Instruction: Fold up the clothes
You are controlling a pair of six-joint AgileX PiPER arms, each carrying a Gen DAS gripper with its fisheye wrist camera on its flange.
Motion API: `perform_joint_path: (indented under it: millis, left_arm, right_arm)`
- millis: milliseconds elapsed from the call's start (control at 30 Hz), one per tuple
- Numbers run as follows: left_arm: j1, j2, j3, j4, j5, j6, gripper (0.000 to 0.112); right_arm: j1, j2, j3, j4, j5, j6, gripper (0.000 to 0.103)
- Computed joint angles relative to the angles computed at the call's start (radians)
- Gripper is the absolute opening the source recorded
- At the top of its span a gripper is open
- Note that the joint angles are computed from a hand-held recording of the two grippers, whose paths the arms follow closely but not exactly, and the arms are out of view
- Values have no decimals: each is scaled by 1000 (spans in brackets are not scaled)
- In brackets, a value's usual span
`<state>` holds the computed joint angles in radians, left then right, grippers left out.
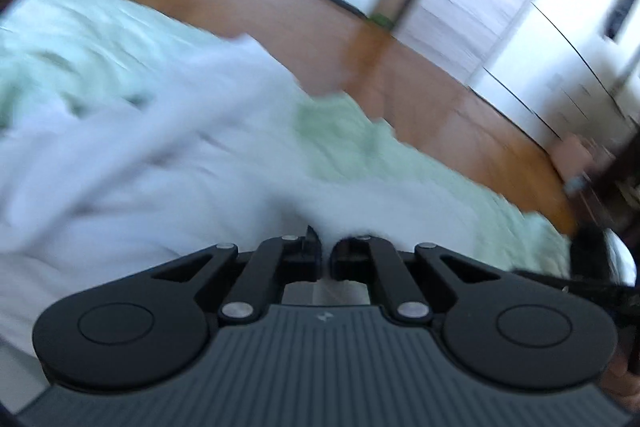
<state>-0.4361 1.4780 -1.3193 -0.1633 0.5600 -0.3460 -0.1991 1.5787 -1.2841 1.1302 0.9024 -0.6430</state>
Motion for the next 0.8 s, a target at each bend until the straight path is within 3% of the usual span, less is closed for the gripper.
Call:
perform_joint_path:
  millis: [67,167,233,267,300,333,400,500,567,633,667,700,767,800]
  left_arm:
    - [4,-55,27,170,-31,-154,4]
    - [24,-136,56,417,-10,-371,4]
    - [46,-186,72,533,22,-480,4]
    - [60,-207,80,565,36,-511,4]
    - [76,-222,90,570,45,-519,4]
    - [94,-237,100,574,53,-526,4]
    - [131,-249,116,515,58,-499,4]
    - [156,-244,133,466,68,-473,4]
    - [107,-209,102,573,153,-524,4]
    - [43,-147,64,689,250,-564,4]
    - [19,-116,48,728,287,-570,4]
    - [10,-90,36,734,297,-559,4]
    - [31,-41,4,665,260,-475,4]
    - [41,4,-52,630,267,-397,4]
  right_arm:
    - [-3,2,-8,-100,-62,69,9]
    - [44,20,-69,-335,-133,158,16]
    - [86,35,-113,-518,-171,222,37]
    - [107,44,-135,-615,-186,260,60]
    - [123,53,-152,-691,-200,277,71]
    - [130,68,-164,-727,-221,270,72]
    - [97,139,-235,-689,-174,254,80]
    - [7,300,-395,-580,-18,365,81]
    - [-57,395,-465,-457,71,406,81]
    - [-84,452,-487,-373,103,445,81]
    - [-85,478,-493,-330,116,424,77]
    - [-84,504,-502,-296,130,407,49]
    - [-45,529,-527,-313,113,370,6]
    - [-17,517,-541,-363,71,383,6]
